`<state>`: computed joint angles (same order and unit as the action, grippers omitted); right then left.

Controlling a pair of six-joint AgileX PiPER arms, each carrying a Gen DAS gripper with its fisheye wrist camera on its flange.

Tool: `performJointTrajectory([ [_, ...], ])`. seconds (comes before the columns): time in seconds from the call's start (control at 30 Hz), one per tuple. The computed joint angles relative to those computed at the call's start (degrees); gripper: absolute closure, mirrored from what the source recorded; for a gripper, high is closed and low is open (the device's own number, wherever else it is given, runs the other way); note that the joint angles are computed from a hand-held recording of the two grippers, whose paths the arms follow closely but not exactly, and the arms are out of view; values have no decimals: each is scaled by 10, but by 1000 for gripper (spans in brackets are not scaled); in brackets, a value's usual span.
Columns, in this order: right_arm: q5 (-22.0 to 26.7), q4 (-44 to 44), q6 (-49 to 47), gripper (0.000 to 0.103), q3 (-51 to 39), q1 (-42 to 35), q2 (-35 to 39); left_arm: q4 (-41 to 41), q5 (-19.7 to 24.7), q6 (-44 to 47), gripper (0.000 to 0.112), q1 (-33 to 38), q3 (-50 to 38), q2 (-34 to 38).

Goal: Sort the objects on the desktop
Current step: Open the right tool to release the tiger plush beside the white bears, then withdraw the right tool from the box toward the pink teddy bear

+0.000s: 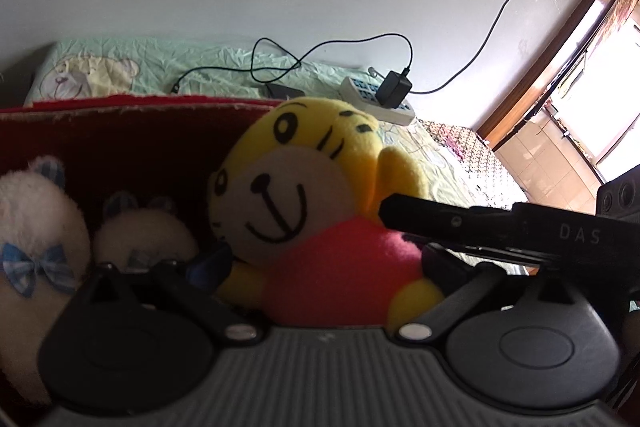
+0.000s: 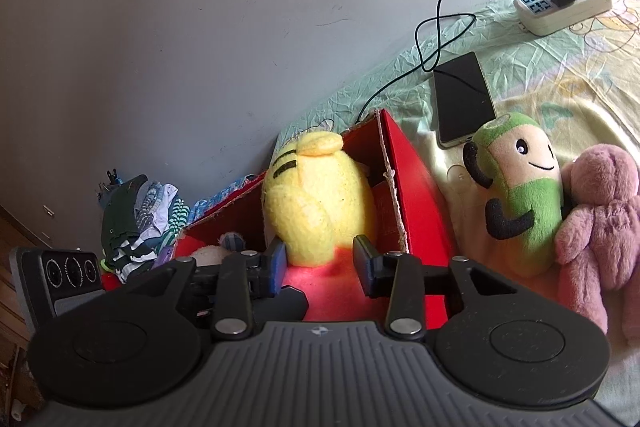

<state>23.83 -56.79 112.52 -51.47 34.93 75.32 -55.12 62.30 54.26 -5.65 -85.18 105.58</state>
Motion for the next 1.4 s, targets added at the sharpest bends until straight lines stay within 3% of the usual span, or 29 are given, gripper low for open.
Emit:
performJointTrajectory([
  [0.37,21,0,-3,63,14,6,-25,94,-72,-82,10,-57,17,-39],
  [0.53,41,-29,19,64,26,25,-47,175,-119,-144,11,-81,32,-81],
  [1.4,141,7,-24,64,44,105,-121,497,-160,-480,11,-171,76,-187],
])
